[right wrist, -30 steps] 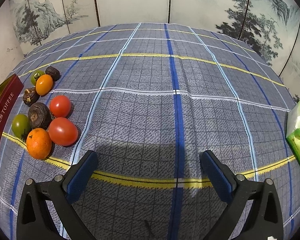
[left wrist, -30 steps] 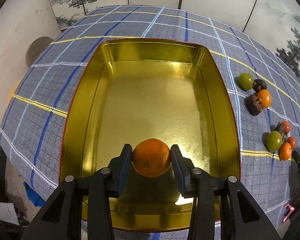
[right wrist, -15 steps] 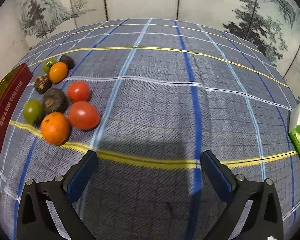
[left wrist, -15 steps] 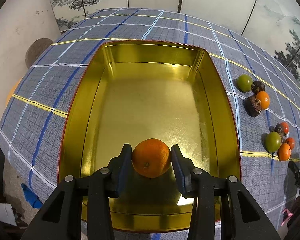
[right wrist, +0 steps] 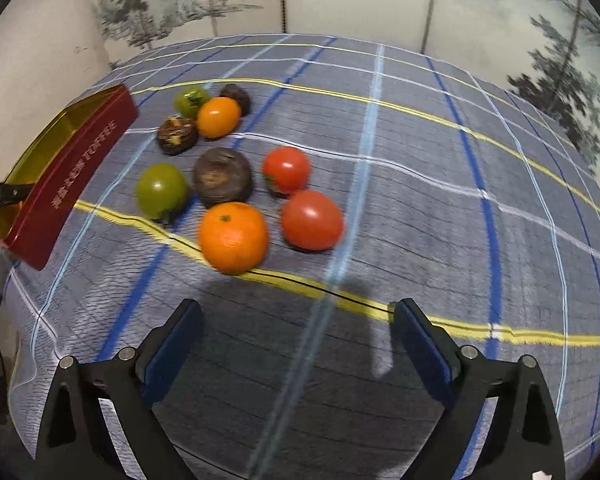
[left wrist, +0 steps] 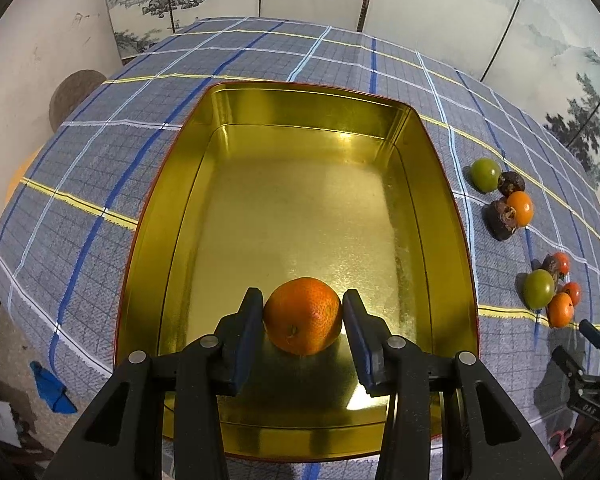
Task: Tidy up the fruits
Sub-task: 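Carry the orange with the left gripper into the tin and release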
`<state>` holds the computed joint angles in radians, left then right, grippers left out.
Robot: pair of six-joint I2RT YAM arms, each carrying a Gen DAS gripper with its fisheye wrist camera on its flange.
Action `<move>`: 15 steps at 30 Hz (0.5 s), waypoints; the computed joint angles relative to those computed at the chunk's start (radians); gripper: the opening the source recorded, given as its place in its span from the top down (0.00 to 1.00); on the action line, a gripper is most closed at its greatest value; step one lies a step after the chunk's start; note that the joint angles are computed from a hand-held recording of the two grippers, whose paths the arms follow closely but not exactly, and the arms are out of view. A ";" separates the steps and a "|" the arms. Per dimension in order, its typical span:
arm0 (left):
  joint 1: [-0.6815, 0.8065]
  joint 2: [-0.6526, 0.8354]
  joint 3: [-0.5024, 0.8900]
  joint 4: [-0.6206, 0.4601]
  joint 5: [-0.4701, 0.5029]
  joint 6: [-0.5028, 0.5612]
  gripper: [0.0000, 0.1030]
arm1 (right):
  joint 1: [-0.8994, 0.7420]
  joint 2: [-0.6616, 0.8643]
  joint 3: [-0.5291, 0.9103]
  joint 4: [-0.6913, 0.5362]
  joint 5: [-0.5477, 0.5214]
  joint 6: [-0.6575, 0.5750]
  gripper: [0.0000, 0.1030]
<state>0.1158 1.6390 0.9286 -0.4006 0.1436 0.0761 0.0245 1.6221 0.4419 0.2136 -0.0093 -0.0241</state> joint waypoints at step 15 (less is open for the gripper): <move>0.007 -0.031 -0.013 0.008 0.019 0.013 0.51 | 0.044 0.067 0.115 -0.056 -0.056 0.012 0.46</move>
<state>0.1232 1.6084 0.9159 -0.3924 0.1630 0.0895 0.0684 1.6889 0.5572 0.1575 -0.0650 -0.0122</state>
